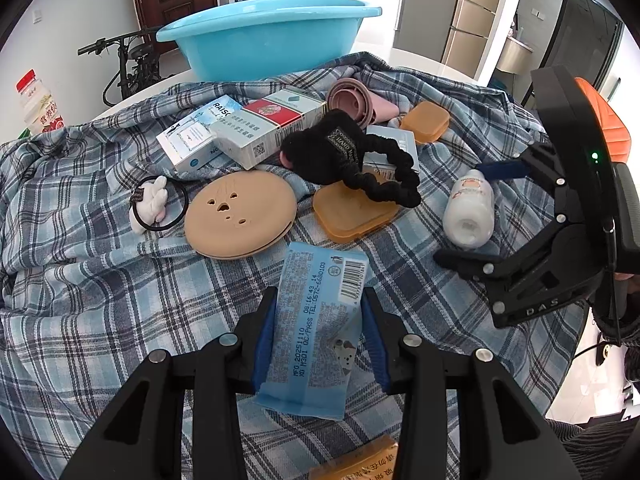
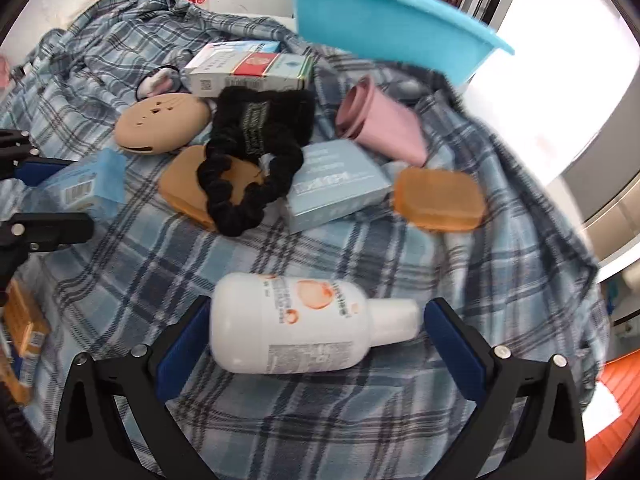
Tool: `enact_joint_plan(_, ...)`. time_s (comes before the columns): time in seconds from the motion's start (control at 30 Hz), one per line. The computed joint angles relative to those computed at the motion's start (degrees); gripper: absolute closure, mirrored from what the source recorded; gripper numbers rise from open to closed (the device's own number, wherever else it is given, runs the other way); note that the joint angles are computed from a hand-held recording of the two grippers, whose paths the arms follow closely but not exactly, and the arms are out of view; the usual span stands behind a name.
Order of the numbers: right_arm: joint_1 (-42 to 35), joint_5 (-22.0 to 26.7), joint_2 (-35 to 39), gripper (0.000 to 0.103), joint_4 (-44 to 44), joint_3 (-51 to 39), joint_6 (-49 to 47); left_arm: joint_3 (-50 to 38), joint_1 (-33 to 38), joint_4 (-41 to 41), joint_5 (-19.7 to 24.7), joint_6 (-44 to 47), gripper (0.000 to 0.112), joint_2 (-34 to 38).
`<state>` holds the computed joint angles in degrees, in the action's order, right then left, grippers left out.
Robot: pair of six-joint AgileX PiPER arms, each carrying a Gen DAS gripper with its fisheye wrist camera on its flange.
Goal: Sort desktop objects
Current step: 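Lift the blue packet with the left tool while the right tool lifts the bottle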
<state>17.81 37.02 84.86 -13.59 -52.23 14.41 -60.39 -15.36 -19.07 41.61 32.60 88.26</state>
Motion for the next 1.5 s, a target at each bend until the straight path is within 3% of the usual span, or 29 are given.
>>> enact_joint_plan(0.23, -2.5, -2.1, -2.5, 0.001, 9.3, 1.8, -9.1, -0.1, -0.2, 0.6, 0.0, -0.5, 0.070, 0.2)
enact_joint_plan(0.3, -3.1, -2.7, -3.4, 0.009, 10.7, 2.5, -9.6, -0.1, -0.2, 0.6, 0.0, -0.6, 0.070, 0.2)
enact_joint_plan(0.47, -2.5, -4.6, -2.4, 0.009, 8.8, 2.0, -5.5, 0.0, -0.3, 0.6, 0.0, -0.6, 0.070, -0.1)
enact_joint_plan(0.77, -1.4, -5.2, -7.1, 0.009, 3.9, 3.8, 0.5, 0.2, -0.9, 0.5, 0.0, -0.6, 0.070, -0.4)
enact_joint_plan(1.23, 1.3, -1.9, -5.7, 0.009, -6.4, -3.2, 12.8, -6.5, -2.5, 4.8, -1.3, -7.2, 0.070, 3.4)
enact_joint_plan(1.5, 0.6, -0.3, -4.8, 0.009, -6.1, -8.1, 12.4, -9.7, -2.3, 4.8, -0.5, -7.4, 0.070, 3.7)
